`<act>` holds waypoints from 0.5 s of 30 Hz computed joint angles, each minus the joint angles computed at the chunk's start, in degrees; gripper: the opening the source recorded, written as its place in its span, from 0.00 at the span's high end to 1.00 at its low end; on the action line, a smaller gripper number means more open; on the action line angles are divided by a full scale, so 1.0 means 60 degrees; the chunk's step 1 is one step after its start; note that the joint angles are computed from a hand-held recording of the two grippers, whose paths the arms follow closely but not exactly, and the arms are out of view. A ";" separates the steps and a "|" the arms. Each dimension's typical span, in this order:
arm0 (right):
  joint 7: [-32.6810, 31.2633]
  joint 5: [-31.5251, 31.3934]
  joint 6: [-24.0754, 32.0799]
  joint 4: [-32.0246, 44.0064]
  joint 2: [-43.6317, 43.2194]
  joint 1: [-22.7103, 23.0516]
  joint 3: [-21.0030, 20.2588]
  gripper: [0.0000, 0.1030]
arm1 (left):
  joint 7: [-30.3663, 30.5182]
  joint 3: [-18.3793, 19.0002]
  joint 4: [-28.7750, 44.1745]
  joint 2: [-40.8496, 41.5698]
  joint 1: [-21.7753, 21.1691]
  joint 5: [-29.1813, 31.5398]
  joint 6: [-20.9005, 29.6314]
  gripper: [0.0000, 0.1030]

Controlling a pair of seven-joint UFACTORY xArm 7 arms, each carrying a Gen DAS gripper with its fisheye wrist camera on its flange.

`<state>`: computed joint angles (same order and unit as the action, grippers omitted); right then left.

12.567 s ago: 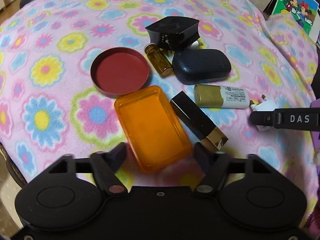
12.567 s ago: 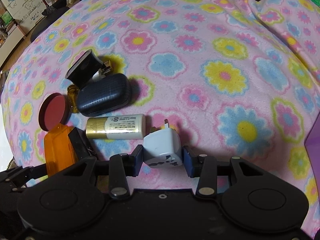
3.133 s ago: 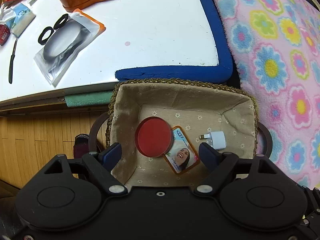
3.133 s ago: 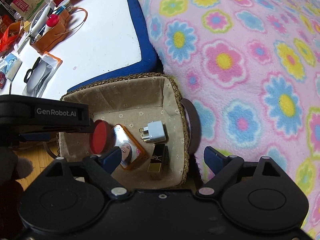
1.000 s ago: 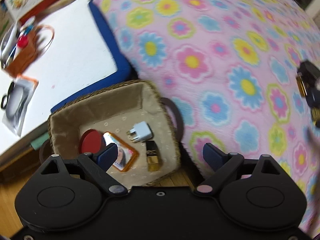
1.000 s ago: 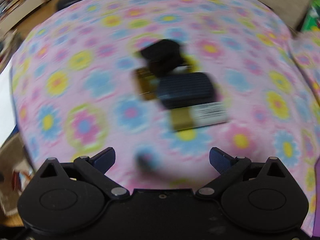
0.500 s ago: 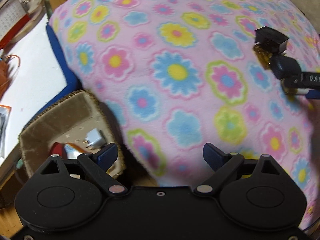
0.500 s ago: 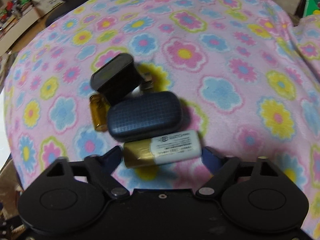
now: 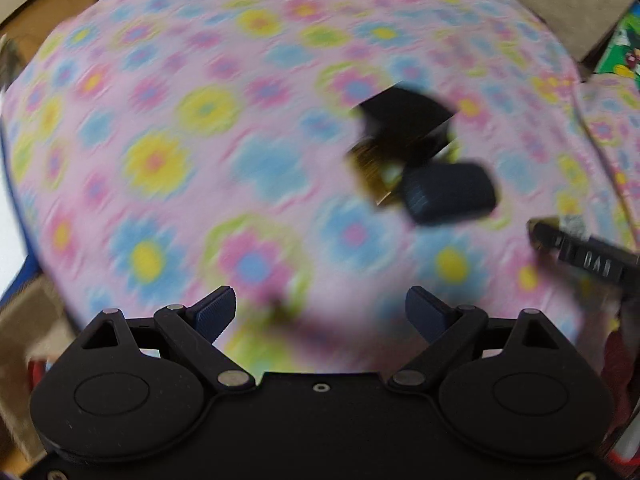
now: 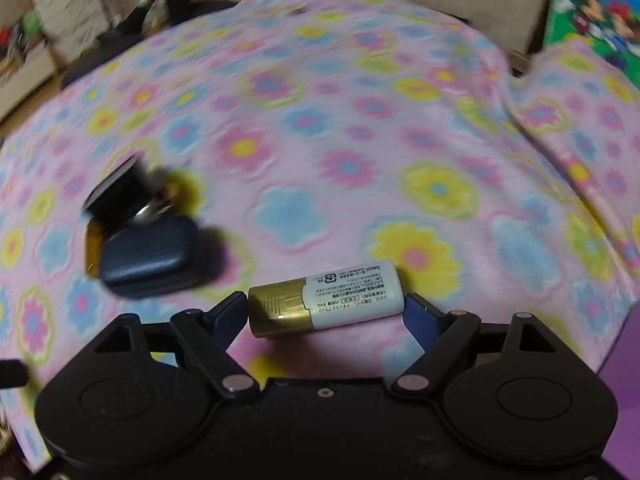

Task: Organize rigid objects
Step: 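Grasp the gold-and-white battery with the right tool while the left grasps the black square box, then lift the battery with the right tool while the left tool lifts the black box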

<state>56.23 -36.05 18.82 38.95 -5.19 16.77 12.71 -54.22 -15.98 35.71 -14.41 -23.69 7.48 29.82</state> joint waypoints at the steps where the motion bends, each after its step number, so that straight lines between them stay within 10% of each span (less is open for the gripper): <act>1: 0.0035 -0.0018 -0.0282 -0.0126 -0.0029 -0.0076 -0.0088 0.18 | 0.0046 -0.0032 0.0418 0.0396 0.0113 0.0264 -0.0033 0.13; 5: -0.1044 0.1178 -0.1574 -0.0707 -0.0059 -0.0230 -0.0478 0.18 | -0.0155 0.0070 0.2172 0.1943 0.0292 0.1327 0.0349 0.13; 15: 0.1530 -0.1629 -0.2015 -0.0751 -0.0027 -0.1385 0.0222 0.18 | -0.0012 0.0999 0.5215 0.4610 -0.0294 0.0461 0.1786 0.13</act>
<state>65.41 -45.82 6.73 34.44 -5.35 8.46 14.04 -54.29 -9.99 67.00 13.25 -25.45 10.25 40.54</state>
